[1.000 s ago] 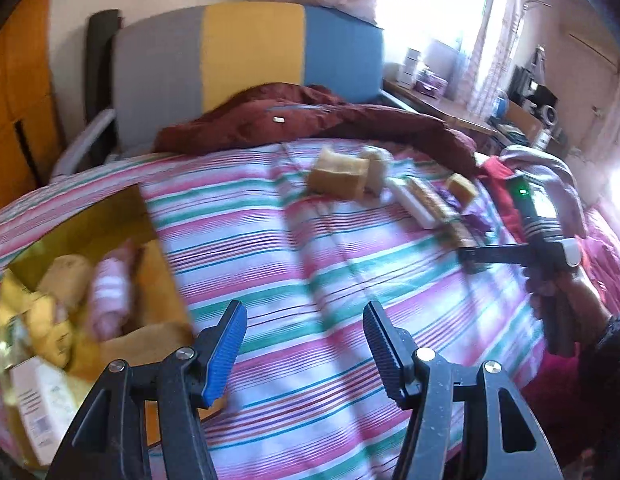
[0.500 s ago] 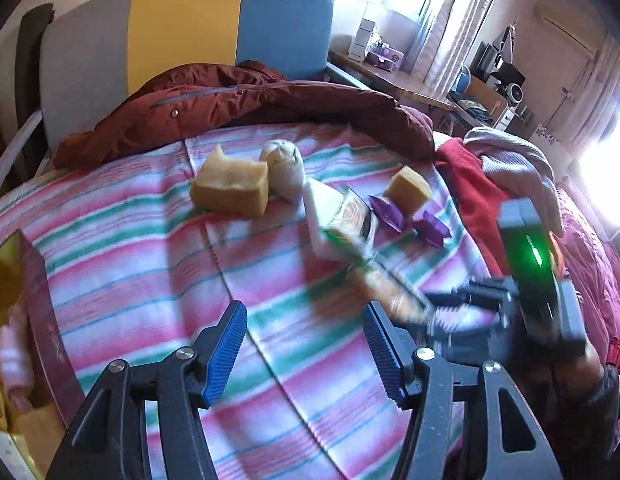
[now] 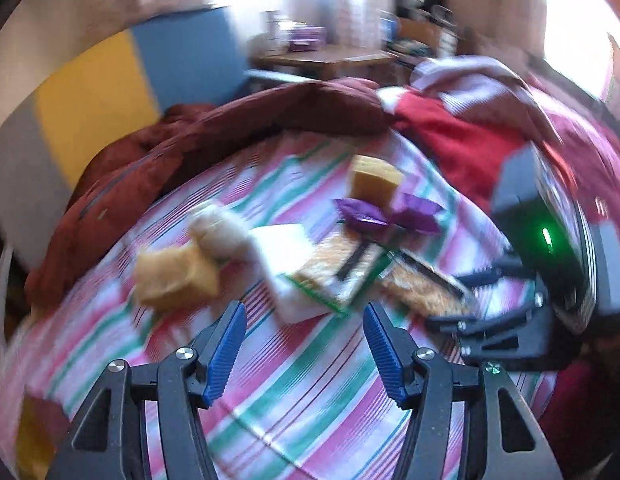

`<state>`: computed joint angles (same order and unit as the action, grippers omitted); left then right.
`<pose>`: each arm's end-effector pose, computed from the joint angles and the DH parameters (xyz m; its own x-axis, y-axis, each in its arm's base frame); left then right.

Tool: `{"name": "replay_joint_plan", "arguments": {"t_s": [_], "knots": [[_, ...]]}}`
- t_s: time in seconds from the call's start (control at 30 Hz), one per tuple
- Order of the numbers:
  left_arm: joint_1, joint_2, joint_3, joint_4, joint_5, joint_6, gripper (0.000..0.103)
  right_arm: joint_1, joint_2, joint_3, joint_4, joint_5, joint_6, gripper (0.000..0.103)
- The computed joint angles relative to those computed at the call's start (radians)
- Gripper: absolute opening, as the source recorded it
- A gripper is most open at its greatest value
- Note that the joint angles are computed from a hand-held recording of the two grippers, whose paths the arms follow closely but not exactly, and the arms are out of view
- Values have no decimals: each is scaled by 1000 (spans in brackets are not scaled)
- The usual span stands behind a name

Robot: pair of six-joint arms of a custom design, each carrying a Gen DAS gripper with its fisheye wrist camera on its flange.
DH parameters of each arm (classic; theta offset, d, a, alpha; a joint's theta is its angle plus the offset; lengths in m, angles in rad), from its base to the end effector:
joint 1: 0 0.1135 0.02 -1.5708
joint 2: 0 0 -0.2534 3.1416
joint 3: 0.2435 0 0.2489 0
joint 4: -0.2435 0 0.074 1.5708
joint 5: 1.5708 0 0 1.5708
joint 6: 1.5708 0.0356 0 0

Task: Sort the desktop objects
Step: 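Grasp a cracker packet with the right tool while the left tool grasps another cracker packet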

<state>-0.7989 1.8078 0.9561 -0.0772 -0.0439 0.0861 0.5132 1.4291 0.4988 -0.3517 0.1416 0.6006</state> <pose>0.2448 -0.2493 0.1298 -0.4966 0.6334 -0.5935 0.7430 0.6636 0.0865 0.1835 0.0976 0.1018 -0.9439 0.1103 -0.3114 0.0999 0.9938 0.0493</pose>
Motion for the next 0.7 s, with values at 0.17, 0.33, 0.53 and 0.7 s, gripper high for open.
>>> {"name": "replay_joint_plan", "arguments": {"t_s": [0.17, 0.33, 0.53, 0.7], "knots": [[-42, 130, 136, -39, 7, 186, 64, -32, -26, -22, 1, -13, 8, 49], [-48, 284, 331, -168, 15, 303, 70, -43, -51, -27, -10, -25, 6, 49], [-40, 429, 526, -289, 0, 357, 74, -125, -164, -80, -54, -58, -70, 49], [-40, 492, 587, -310, -14, 382, 73, -130, -176, -80, -66, -58, -74, 49]]}}
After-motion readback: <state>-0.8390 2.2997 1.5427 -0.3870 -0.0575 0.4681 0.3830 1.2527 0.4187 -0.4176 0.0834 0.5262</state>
